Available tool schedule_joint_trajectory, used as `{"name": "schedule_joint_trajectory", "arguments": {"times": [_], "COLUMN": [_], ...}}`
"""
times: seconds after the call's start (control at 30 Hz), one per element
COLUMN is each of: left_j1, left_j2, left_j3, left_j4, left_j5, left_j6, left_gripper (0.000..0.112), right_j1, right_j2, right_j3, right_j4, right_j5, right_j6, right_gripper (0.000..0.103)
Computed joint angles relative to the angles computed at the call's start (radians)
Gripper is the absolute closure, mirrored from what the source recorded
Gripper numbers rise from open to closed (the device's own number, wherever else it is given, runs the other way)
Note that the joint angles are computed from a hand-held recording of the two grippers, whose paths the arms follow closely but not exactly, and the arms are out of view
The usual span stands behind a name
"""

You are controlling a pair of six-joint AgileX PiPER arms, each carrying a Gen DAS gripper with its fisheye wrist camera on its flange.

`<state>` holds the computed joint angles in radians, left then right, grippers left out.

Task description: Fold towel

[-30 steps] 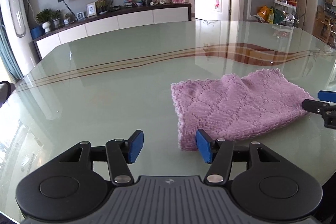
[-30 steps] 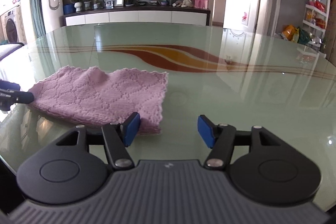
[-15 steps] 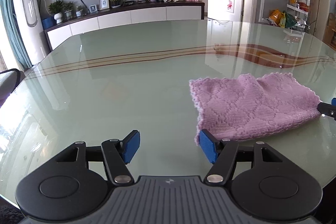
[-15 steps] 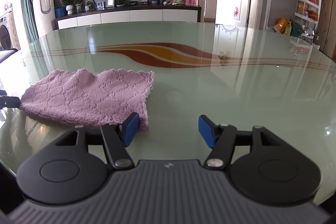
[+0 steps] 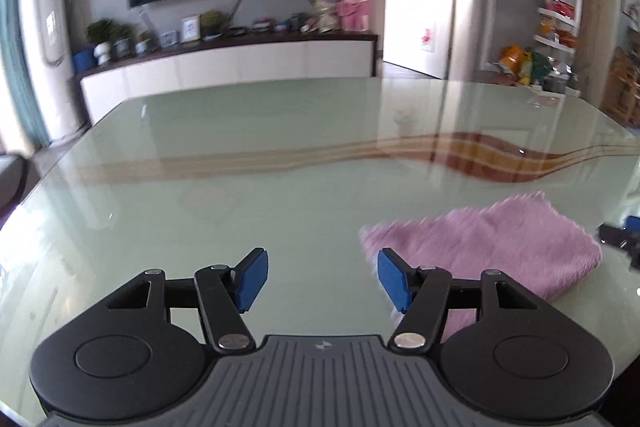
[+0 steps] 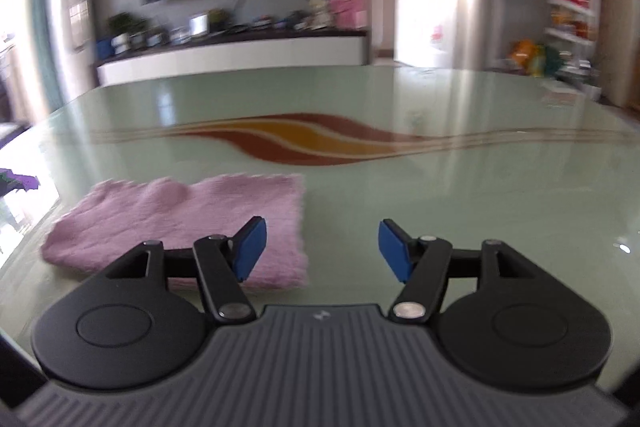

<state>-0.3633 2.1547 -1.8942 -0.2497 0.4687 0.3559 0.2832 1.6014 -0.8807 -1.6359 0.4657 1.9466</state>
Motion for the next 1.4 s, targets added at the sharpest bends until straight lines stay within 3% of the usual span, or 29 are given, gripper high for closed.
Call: {"name": "schedule_joint_trajectory", "arguments": {"times": [0.13, 0.2, 0.37, 0.6, 0.7, 0.87, 0.93, 1.03, 1.13, 1.27, 1.4], "left_j1": [-0.059, -0.078, -0.102, -0.080, -0.077, -0.076, -0.078, -0.087, -0.111, -0.138, -0.120], "left_j2": [0.170, 0.244, 0.380, 0.319, 0.310, 0.282, 0.259, 0.166, 0.084, 0.059, 0.035], "left_j3": [-0.280, -0.401, -0.605, -0.442, -0.418, -0.367, -0.338, -0.198, -0.048, 0.050, 0.132], "left_j4": [0.104, 0.148, 0.237, 0.205, 0.206, 0.207, 0.211, 0.114, 0.043, 0.153, 0.089], "left_j5": [0.113, 0.174, 0.281, 0.173, 0.149, 0.116, 0.102, 0.041, -0.034, -0.077, -0.142], "left_j6": [-0.063, -0.103, -0.167, -0.133, -0.125, -0.108, -0.113, -0.014, 0.070, -0.004, 0.026], "left_gripper": [0.047, 0.047, 0.047, 0.039, 0.037, 0.041, 0.045, 0.045, 0.043, 0.040, 0.032], "right_j1": [-0.037, -0.055, -0.072, -0.079, -0.107, -0.085, -0.102, -0.117, -0.089, -0.051, -0.060], "right_j2": [0.101, 0.165, 0.285, 0.294, 0.283, 0.241, 0.216, 0.210, 0.185, 0.167, 0.127], "right_j3": [-0.149, -0.236, -0.372, -0.385, -0.374, -0.314, -0.303, -0.305, -0.259, -0.210, -0.141], "right_j4": [-0.001, 0.064, 0.330, 0.349, 0.368, 0.182, 0.177, 0.284, 0.261, 0.246, 0.140], "right_j5": [-0.101, -0.147, -0.161, -0.031, -0.035, 0.004, -0.066, -0.173, -0.212, -0.168, -0.131], "right_j6": [-0.189, -0.307, -0.612, -0.573, -0.563, -0.343, -0.325, -0.494, -0.492, -0.506, -0.370], "right_gripper": [0.040, 0.040, 0.040, 0.030, 0.030, 0.036, 0.035, 0.035, 0.034, 0.033, 0.029]}}
